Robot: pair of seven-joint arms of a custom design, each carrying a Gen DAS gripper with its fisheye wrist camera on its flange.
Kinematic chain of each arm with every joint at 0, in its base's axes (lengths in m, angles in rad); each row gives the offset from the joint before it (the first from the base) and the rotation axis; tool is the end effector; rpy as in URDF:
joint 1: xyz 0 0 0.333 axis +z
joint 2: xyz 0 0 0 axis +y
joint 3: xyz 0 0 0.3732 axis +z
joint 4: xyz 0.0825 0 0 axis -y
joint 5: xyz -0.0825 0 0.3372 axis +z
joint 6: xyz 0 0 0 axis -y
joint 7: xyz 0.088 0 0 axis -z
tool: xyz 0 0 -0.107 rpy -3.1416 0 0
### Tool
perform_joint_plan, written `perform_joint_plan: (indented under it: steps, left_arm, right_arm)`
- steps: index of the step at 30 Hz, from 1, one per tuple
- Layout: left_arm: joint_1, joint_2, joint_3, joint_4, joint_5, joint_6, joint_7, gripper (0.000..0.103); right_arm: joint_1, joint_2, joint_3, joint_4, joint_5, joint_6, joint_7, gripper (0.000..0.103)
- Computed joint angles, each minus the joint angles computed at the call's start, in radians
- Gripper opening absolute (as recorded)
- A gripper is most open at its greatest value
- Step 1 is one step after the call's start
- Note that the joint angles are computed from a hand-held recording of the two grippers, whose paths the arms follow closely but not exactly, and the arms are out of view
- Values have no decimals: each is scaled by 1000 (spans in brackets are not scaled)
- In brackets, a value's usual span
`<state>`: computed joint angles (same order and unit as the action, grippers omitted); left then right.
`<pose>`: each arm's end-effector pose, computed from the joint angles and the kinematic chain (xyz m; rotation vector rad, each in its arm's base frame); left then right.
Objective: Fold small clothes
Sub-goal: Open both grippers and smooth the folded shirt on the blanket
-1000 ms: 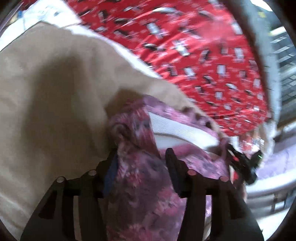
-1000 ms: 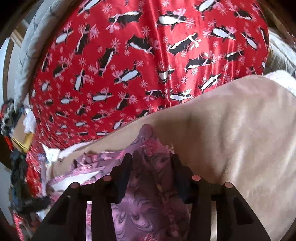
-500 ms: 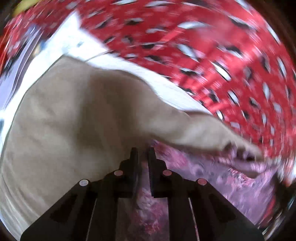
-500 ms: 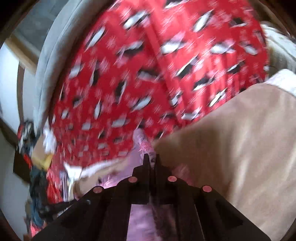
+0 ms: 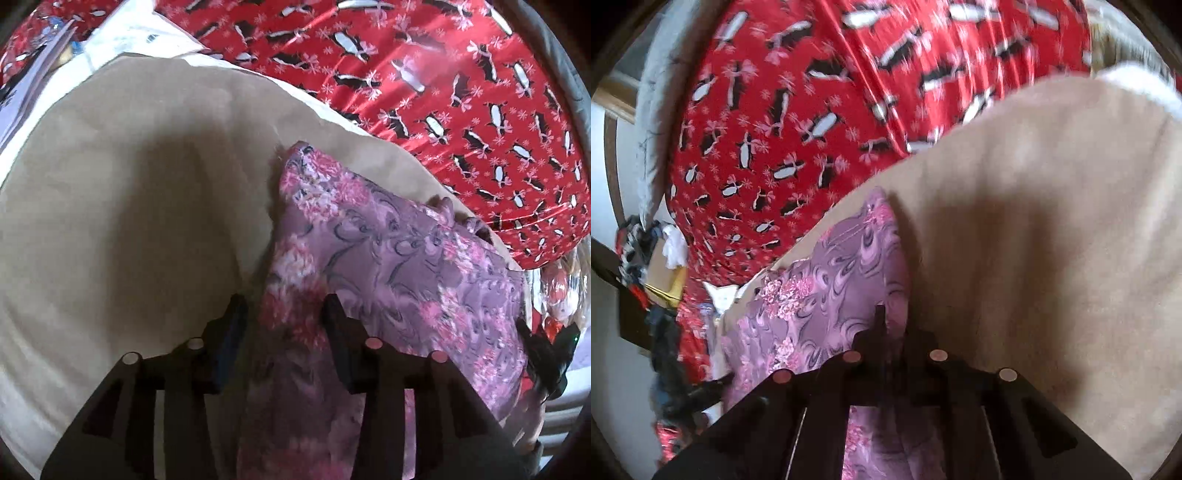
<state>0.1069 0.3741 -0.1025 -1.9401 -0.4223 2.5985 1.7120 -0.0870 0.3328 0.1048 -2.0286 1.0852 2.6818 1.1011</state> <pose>0.6302 0.0181 0.4042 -2.3815 1.9306 -0.6364 0.6013 -0.0225 0.3916 -1.3034 2.0768 0.1456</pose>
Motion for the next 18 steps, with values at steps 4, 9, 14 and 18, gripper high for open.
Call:
perform_joint_plan:
  steps: [4,9,14,18]
  left_arm:
    - [70,-129,-57,-124,-168,-9,175,40]
    - [43,-248,-42,-289,-297,-36,301,41]
    - [-43,-249,10,-362,-47,60,110,37]
    - [-19,-289,27,-354,-74,-4,80,34]
  right_arm:
    - [-30,-86,-17,-85,6,-97,-33,47]
    - [4,-183,-64,-237,80,-145,-156,58]
    - [70,-283,-89,-309,400,-7,-452,4]
    - [124,-214,-162,-326,45,-42,-81,8]
